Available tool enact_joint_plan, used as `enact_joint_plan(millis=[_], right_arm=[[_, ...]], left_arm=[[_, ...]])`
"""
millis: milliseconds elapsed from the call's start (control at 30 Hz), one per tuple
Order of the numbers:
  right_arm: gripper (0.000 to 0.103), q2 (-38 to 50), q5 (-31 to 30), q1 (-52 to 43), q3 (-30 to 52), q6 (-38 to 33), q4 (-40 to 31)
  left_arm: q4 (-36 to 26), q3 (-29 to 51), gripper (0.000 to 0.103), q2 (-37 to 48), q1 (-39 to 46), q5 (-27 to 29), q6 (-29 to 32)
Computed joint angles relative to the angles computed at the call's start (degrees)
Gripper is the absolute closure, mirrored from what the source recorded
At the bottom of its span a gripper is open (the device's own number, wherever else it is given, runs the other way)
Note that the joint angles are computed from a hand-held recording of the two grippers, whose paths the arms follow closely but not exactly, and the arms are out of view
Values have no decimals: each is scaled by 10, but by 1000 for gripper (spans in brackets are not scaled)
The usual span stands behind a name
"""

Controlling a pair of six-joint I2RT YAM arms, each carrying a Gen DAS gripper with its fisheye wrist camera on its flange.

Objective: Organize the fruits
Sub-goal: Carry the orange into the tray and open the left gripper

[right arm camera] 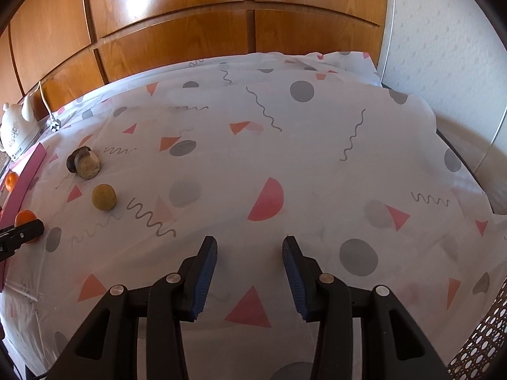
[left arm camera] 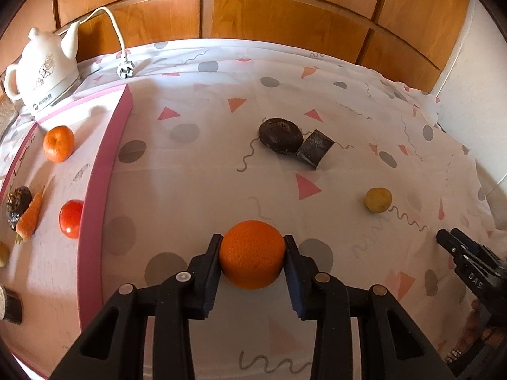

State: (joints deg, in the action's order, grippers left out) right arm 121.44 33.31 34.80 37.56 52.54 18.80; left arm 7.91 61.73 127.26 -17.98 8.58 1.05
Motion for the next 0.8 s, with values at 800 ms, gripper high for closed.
enact_joint_plan(millis=[800], right_arm=[[53, 11, 7, 4, 10, -5, -1]], left_arm=[[43, -156, 66, -198, 147, 110, -23]])
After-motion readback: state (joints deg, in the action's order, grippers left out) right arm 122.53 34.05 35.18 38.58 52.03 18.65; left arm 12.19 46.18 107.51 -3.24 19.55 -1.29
